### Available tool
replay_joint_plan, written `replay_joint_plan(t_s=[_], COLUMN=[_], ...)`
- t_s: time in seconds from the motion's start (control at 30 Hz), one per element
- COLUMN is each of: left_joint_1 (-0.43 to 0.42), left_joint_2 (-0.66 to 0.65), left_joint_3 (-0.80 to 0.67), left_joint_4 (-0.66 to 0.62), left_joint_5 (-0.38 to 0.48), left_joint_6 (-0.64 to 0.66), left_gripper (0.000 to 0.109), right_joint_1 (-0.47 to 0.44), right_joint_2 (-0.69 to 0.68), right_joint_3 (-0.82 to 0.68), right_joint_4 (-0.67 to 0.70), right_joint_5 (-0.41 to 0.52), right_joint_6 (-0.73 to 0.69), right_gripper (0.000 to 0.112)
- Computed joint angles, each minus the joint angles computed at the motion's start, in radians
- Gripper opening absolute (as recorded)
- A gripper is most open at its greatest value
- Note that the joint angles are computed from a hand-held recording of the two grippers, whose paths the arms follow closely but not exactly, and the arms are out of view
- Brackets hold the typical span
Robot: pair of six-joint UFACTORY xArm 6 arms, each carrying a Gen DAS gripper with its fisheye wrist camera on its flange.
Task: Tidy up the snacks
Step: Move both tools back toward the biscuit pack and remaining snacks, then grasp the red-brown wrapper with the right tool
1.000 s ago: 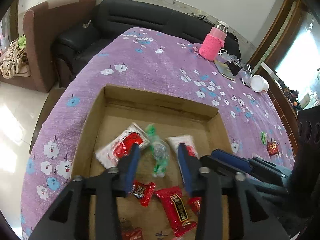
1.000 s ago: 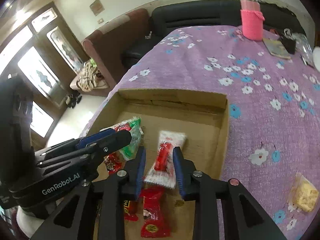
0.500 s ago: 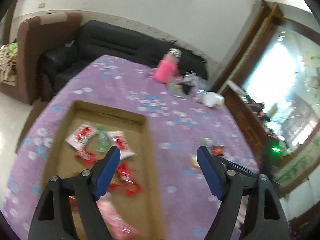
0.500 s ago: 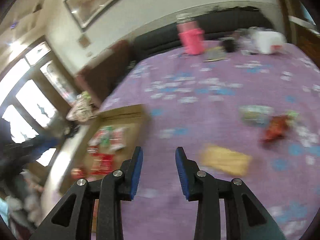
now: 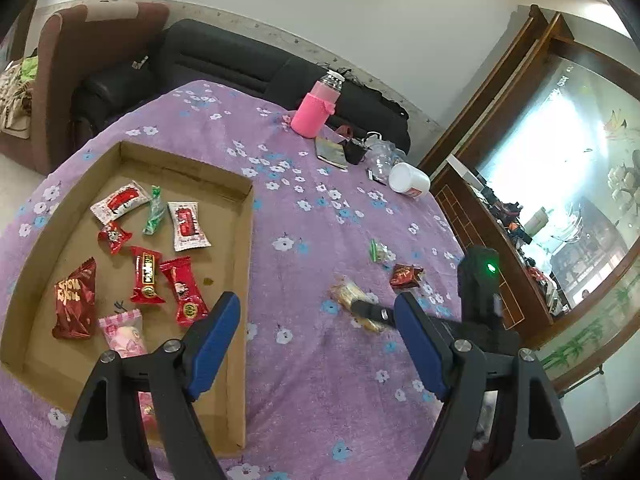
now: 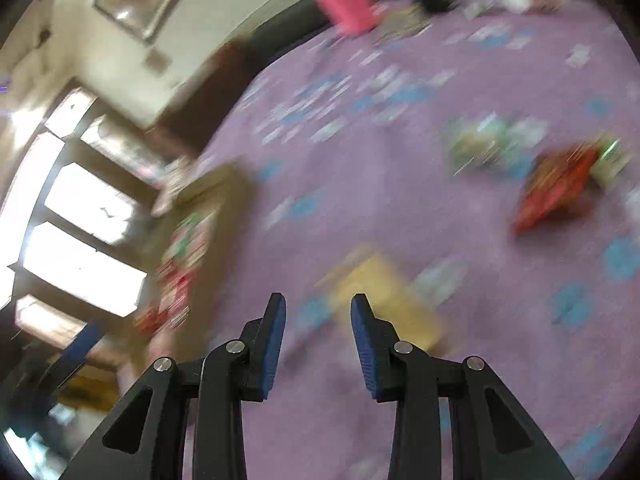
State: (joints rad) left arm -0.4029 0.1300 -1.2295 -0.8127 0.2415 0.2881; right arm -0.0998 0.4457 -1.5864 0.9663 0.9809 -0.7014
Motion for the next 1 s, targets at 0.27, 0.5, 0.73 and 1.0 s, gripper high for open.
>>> replay_joint_plan(t_s=[0.27,0.5,0.73,1.0], left_joint_1=[-0.044,-0.074,-0.086,-0.077], left_joint_2=[0.017,0.062,0.106,0.29], left_joint_3=[-0.023,-0.054,-0.097,-0.326], left_joint_4=[-0.086,-0.045,0.035,0.164], left_joint_5=[0.045,0.117,0.13,0.232], left_joint_6=[0.128,0.113,0.054,-0.102], left_gripper=[0.079,0.079,0.079,0.078], right_joint_1=[-0.101,-0.095,-0.054,-0.059], right_joint_2=[-0.113,0.055,0.201,0.048], right_joint_3=[0.123,-0.065,-0.219,0.023], right_joint_4=[0.021,-0.139,-0.344,-0.223], right_joint_5=[-0.313,-0.337,-0.347,-0.482], right_joint_6=[0.067,0.335,0.483,0.279], right_gripper=[0.059,0.061,0.047,0.028])
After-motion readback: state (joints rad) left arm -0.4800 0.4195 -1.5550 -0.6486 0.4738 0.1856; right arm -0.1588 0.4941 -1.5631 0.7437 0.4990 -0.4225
